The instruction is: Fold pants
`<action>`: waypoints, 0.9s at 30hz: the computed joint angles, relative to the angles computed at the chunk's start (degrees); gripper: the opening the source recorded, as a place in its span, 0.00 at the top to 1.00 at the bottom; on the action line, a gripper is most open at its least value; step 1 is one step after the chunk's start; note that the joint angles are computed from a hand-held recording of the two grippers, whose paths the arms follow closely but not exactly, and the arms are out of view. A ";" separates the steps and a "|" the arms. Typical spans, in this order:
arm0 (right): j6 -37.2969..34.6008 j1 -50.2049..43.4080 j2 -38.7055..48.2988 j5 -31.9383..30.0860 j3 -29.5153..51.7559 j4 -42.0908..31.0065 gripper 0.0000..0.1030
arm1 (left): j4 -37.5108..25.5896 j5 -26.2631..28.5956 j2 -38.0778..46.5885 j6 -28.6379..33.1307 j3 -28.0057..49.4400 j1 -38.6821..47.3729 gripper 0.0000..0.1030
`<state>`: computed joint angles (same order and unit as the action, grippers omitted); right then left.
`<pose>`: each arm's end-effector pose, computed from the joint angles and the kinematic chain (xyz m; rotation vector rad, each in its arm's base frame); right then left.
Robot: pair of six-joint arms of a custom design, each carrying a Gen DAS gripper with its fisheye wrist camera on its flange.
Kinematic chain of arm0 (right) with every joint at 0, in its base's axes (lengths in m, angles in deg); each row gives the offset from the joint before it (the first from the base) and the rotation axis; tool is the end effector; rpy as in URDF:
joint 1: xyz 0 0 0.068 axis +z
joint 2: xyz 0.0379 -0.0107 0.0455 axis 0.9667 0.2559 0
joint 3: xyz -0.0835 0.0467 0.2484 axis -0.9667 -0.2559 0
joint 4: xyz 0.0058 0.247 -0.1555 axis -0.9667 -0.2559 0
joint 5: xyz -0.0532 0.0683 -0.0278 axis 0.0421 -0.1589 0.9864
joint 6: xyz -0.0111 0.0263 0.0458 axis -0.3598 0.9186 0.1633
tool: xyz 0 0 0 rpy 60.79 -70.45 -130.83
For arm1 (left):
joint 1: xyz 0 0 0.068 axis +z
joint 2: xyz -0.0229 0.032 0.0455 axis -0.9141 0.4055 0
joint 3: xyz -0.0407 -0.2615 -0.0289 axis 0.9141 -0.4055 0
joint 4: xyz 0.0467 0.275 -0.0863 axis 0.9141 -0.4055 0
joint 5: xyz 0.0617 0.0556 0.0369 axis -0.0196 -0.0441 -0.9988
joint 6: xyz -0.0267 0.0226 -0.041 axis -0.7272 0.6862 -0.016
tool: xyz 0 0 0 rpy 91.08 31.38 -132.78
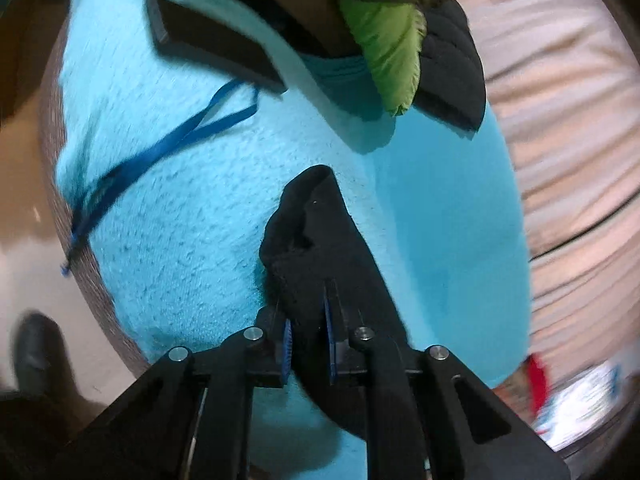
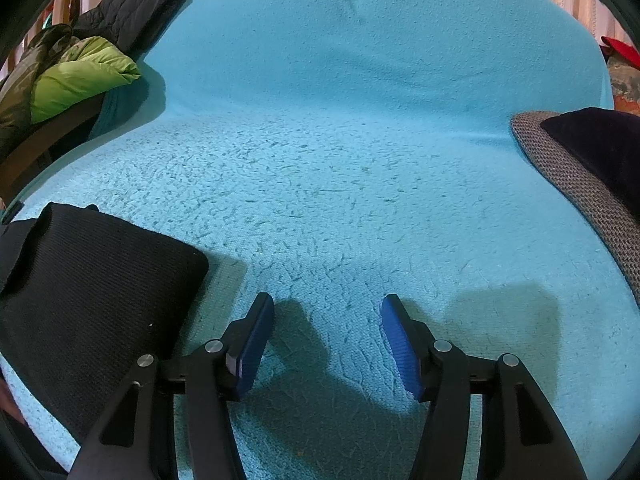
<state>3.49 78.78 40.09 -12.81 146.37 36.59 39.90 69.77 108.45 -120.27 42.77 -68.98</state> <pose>0.4190 0.0304 0.0827 -0.3882 2.3463 0.0566 0.2021 -0.0097 0.0309 -1.1024 1.8408 -0.6932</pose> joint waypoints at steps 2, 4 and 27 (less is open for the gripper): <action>0.00 0.00 0.00 0.00 0.00 0.00 0.44 | -8.31 -4.86 -5.33 2.87 0.64 -3.08 0.92; -0.02 -0.08 0.08 -0.13 0.04 0.07 0.44 | -12.68 -8.41 -8.93 5.28 0.93 -5.34 0.92; 0.79 -2.18 0.40 -4.72 0.41 -0.77 0.41 | -20.02 -10.85 -5.46 33.25 25.01 -29.92 0.93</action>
<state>4.28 76.60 40.49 -17.54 146.77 35.82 19.88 58.92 102.98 -87.02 67.78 -98.90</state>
